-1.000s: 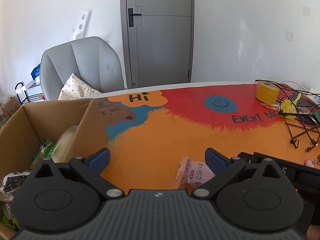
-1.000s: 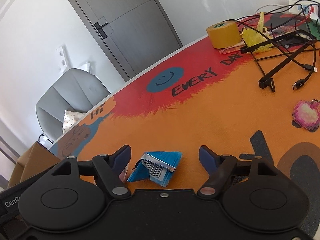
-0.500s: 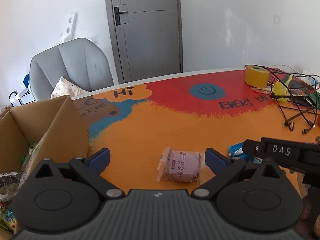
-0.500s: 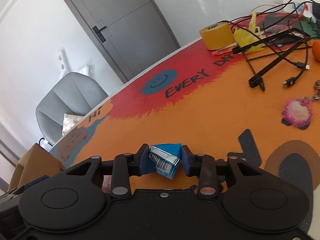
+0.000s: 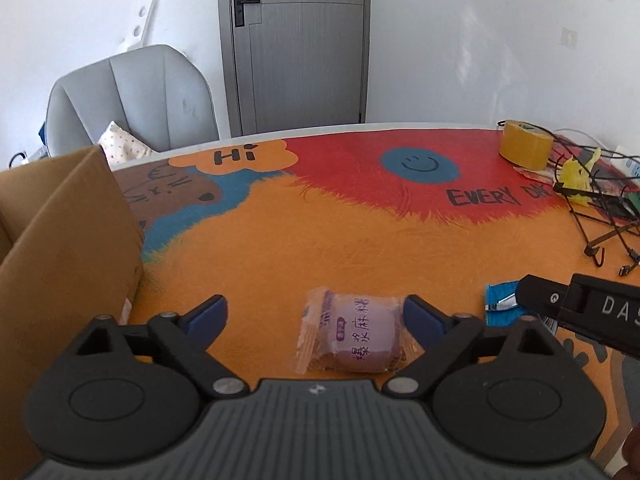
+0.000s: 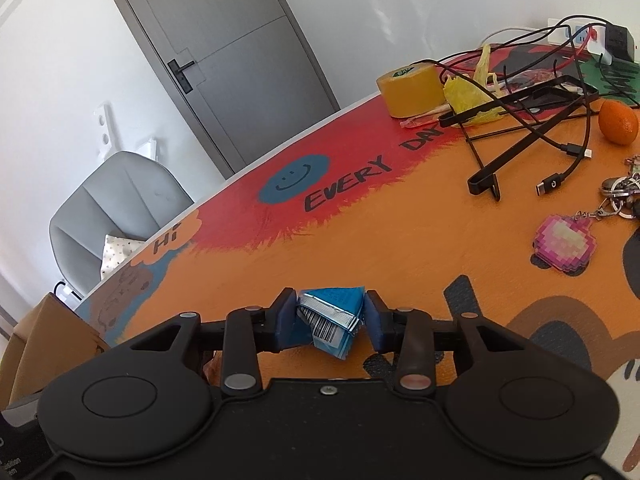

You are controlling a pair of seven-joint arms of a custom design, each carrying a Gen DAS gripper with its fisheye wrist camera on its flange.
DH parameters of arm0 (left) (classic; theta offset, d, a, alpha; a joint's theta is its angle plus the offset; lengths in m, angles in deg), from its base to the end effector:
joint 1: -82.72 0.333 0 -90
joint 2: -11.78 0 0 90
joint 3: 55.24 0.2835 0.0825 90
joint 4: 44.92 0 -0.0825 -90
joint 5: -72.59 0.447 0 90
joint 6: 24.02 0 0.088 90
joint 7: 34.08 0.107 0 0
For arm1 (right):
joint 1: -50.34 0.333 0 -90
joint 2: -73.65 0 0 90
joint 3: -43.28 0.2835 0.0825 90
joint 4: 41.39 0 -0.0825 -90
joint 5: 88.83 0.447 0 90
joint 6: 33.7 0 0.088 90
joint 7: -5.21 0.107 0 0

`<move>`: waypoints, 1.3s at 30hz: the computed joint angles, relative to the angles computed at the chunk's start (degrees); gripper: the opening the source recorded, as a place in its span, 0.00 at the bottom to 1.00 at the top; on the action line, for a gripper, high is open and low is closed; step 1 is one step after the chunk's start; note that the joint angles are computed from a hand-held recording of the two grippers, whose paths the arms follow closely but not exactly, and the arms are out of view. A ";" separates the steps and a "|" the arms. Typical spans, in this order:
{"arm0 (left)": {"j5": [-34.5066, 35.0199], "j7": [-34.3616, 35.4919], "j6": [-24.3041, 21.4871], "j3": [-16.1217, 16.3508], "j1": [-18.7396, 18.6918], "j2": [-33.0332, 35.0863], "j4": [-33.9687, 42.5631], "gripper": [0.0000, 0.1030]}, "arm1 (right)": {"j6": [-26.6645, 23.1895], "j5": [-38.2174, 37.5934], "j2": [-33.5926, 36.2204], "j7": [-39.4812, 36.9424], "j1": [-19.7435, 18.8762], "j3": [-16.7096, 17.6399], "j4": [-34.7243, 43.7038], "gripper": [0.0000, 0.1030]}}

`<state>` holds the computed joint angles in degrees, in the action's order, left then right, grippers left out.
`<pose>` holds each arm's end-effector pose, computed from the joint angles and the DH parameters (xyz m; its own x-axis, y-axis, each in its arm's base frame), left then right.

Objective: Organize snacks
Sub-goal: 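Grasp the blue packet with the right gripper while the left grasps the pink packet, then lift both packets and carry them over the cardboard box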

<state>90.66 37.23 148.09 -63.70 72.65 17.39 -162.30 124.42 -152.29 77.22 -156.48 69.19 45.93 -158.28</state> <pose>0.6250 -0.2313 0.4274 -0.2778 -0.9606 -0.0029 -0.6224 0.1822 -0.7612 0.5916 0.2729 0.4046 -0.3650 -0.8387 -0.4041 -0.4969 0.5426 -0.6772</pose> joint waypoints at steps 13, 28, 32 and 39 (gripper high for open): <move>-20.61 17.79 0.38 -3.26 1.40 -2.31 -2.56 0.33 | -1.10 0.78 2.28 -4.59 1.58 -0.51 2.55 0.65; -24.07 19.25 3.25 -1.99 0.98 -8.30 -7.13 0.15 | -1.04 -9.16 0.93 -1.54 2.65 -0.32 2.43 0.28; -21.69 16.42 2.82 -1.76 1.37 -9.20 -7.56 0.11 | -0.27 -11.60 0.34 0.99 2.07 0.17 2.11 0.28; -25.06 18.50 2.16 -0.51 0.23 -11.21 -9.07 0.08 | 0.54 -13.19 -0.35 3.64 1.41 0.81 1.32 0.28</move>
